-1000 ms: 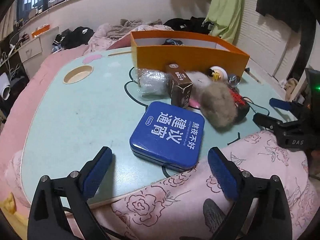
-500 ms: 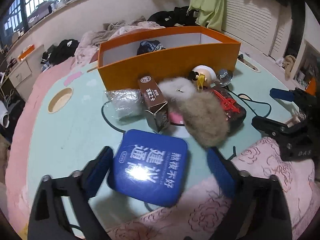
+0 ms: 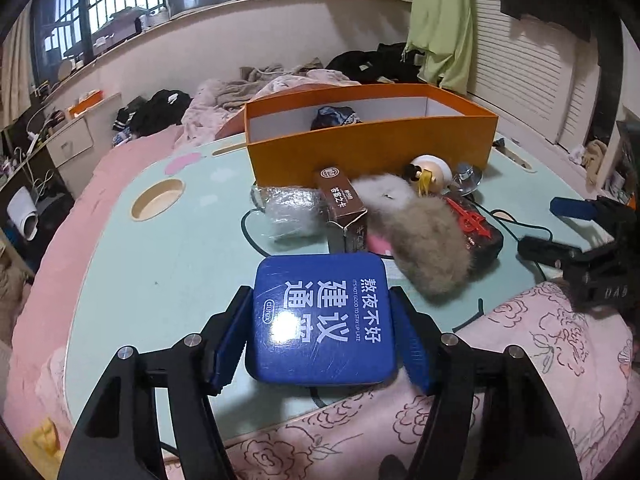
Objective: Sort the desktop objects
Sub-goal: 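Grasp the blue printed tin from the table with the left gripper, then carry the blue tin into the box with left gripper while right drops silver part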
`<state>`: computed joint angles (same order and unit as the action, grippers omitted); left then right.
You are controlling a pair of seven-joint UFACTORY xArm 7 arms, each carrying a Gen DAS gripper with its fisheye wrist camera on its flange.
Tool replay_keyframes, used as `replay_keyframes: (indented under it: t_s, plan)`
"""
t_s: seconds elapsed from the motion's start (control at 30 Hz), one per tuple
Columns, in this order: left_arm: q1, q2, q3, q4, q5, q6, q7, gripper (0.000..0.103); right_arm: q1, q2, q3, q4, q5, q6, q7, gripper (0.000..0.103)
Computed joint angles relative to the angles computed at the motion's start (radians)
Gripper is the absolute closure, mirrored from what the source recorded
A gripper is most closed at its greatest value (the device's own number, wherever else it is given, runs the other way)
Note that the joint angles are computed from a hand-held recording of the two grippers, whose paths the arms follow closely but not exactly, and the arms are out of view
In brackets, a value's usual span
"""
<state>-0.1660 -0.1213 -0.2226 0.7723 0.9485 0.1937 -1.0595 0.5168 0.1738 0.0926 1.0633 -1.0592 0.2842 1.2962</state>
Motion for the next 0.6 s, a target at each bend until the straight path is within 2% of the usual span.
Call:
replay_keyframes:
  t_s: [0.07,0.13,0.23,0.37,0.4,0.47,0.5,0.53,0.6]
  plan:
    - [0.001,-0.001,-0.004,0.002,0.014,0.007,-0.01,0.036,-0.002,0.013,-0.001,0.026,0.008,-0.009,-0.018,0.001]
    - [0.001,-0.001,-0.006,0.002,0.028,0.011,-0.022,0.036,0.005,0.027,-0.005,0.054,0.005,-0.004,-0.026,0.009]
    - [0.0,-0.002,-0.001,0.0,0.035,0.008,-0.027,0.036,0.005,0.07,-0.002,0.122,0.083,0.006,-0.111,0.018]
    - [0.001,-0.004,-0.002,0.0,0.046,0.011,-0.039,0.036,0.028,0.144,-0.016,0.24,0.207,0.072,-0.219,0.019]
    - [0.001,-0.004,-0.002,0.0,0.049,0.011,-0.041,0.036,0.03,0.159,-0.019,0.259,0.237,0.072,-0.241,0.023]
    - [0.001,-0.004,-0.001,0.0,0.053,0.01,-0.045,0.036,0.013,0.195,-0.001,0.297,0.34,0.075,-0.333,0.043]
    - [0.002,-0.004,-0.001,-0.001,0.055,0.008,-0.047,0.036,0.004,0.203,0.007,0.299,0.382,0.071,-0.371,0.069]
    - [0.002,-0.005,0.0,-0.002,0.057,0.005,-0.048,0.036,-0.009,0.212,0.021,0.3,0.432,0.061,-0.417,0.078]
    - [0.004,-0.007,0.003,-0.005,0.056,-0.003,-0.048,0.036,-0.012,0.206,0.011,0.261,0.473,-0.01,-0.436,0.078]
